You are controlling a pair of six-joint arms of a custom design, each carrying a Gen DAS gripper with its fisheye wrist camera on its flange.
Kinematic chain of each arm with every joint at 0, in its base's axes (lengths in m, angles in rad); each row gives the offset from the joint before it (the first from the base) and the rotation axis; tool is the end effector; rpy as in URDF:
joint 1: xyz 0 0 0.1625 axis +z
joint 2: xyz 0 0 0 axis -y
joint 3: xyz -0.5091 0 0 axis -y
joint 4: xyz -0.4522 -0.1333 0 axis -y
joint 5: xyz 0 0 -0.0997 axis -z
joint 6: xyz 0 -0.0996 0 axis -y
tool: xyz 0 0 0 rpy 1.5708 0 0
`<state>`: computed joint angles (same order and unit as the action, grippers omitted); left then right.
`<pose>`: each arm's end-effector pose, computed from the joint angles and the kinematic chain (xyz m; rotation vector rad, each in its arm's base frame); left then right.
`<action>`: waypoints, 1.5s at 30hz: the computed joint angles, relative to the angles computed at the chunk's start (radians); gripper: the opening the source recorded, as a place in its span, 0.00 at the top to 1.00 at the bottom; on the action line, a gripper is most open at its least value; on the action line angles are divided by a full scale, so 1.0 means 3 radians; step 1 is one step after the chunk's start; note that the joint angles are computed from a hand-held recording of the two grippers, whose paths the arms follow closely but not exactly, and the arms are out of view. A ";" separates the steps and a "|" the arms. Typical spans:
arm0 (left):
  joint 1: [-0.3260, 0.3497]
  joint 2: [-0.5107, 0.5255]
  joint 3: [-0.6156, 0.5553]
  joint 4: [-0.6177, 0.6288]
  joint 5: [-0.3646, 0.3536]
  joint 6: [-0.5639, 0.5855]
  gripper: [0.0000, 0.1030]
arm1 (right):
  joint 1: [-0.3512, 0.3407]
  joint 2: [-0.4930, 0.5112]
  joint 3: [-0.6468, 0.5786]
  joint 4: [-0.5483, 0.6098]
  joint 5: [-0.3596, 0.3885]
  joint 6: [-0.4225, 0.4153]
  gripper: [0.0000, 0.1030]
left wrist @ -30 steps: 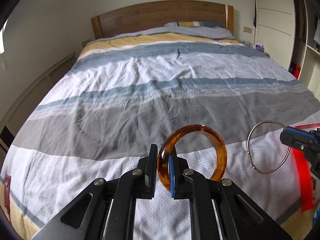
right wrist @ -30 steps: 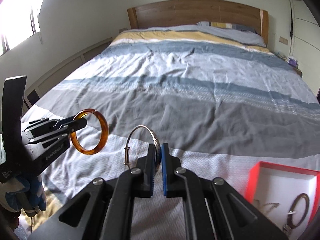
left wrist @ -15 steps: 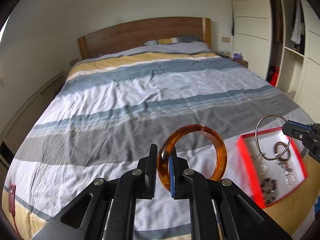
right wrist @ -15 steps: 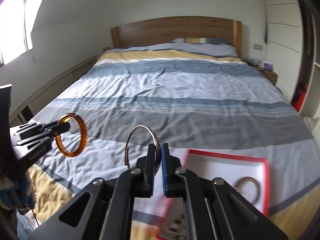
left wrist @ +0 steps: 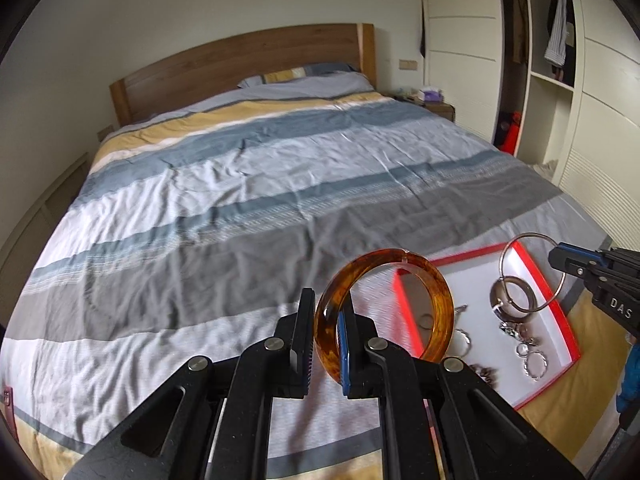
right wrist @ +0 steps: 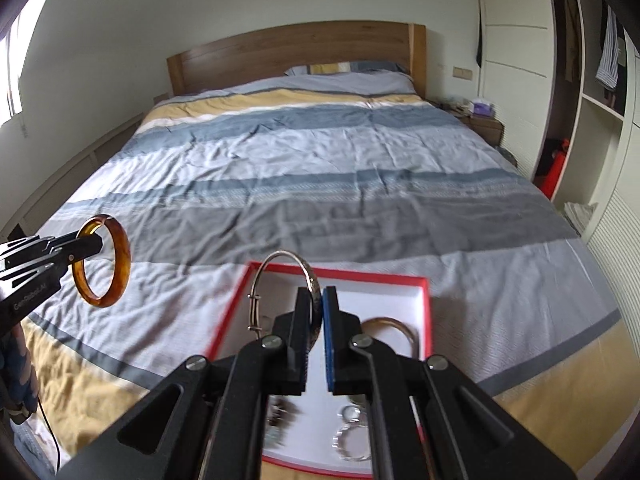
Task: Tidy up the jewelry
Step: 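Carry both bangles over the red box and lower them inside, then open both tools to release the bangles and withdraw from the box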
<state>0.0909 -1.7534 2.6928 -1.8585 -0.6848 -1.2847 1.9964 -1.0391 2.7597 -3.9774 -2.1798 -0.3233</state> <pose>-0.1955 -0.2291 0.1876 0.5670 2.1613 -0.8885 0.2014 -0.2595 0.1541 0.6341 -2.3581 0.9045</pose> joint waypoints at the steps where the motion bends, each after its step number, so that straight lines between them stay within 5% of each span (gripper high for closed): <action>1: 0.0045 0.0093 0.0019 -0.0172 -0.0010 0.0071 0.90 | -0.0063 0.0010 0.0011 -0.0027 0.0020 -0.0038 0.95; 12: 0.0720 0.1514 0.0050 -0.2312 -0.0153 0.1186 0.90 | -0.0729 0.0185 -0.0032 -0.0265 0.0214 -0.0509 0.95; 18: 0.0972 0.2101 -0.0038 -0.3042 -0.0185 0.1596 0.90 | -0.0961 0.0235 -0.0152 -0.0214 0.0270 -0.0644 0.95; 25: 0.1016 0.2494 -0.0011 -0.3434 -0.0184 0.1762 0.90 | -0.1166 0.0289 -0.0196 -0.0174 0.0323 -0.0749 0.95; 34: 0.1038 0.2553 0.0048 -0.3730 -0.0306 0.1803 0.87 | -0.1242 0.0391 -0.0199 -0.0215 0.0291 -0.0832 0.94; 37: 0.1014 0.2516 0.0069 -0.3773 -0.0355 0.1801 0.80 | -0.1224 0.0380 -0.0191 -0.0208 0.0275 -0.0824 0.94; 40: 0.0909 0.2457 0.0101 -0.3714 -0.0339 0.1735 0.60 | -0.1199 0.0356 -0.0188 -0.0162 0.0239 -0.0791 0.93; 45: 0.0708 0.2202 0.0177 -0.3499 -0.0343 0.1521 0.52 | -0.1106 0.0262 -0.0136 -0.0143 0.0176 -0.0715 0.93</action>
